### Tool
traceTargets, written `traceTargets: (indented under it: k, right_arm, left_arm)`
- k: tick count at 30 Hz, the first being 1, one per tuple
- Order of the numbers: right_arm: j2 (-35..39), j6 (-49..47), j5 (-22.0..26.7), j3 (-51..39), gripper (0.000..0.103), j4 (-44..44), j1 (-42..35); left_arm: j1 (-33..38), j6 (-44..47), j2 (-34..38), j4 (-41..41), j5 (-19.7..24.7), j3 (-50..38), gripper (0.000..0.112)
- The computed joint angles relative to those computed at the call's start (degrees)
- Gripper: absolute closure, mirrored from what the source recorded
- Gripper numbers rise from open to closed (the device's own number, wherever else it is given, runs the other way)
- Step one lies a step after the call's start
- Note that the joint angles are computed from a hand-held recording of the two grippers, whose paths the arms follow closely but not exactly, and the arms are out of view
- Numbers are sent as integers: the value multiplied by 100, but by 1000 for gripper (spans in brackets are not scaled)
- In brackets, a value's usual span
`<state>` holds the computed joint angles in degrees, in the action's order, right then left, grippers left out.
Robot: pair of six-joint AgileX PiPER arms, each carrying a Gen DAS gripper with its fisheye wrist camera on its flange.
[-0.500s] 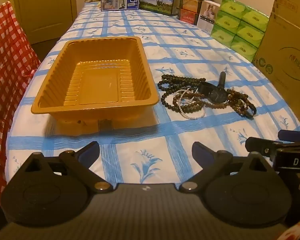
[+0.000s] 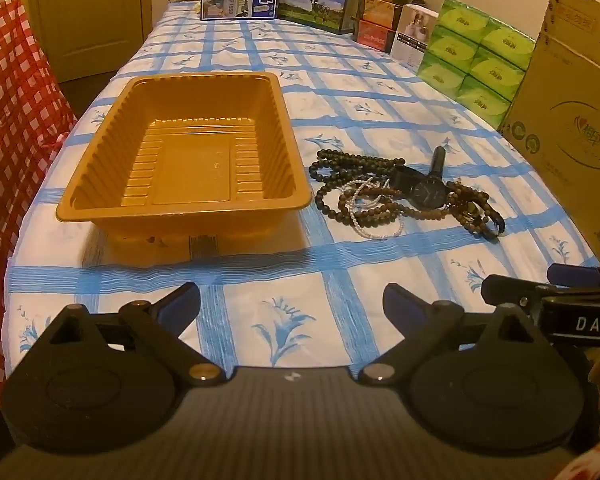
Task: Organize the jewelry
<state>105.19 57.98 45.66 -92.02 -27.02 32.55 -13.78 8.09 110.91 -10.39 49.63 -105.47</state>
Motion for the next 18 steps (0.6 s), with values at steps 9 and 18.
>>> traceTargets:
  k: [9, 18]
  right_arm:
    - [6, -50, 40, -63, 1, 36, -13]
    - [-25, 10, 33, -3, 1, -15, 19]
  left_arm:
    - [60, 41, 33, -72, 81, -76, 15]
    - [61, 57, 33, -112, 74, -52, 15]
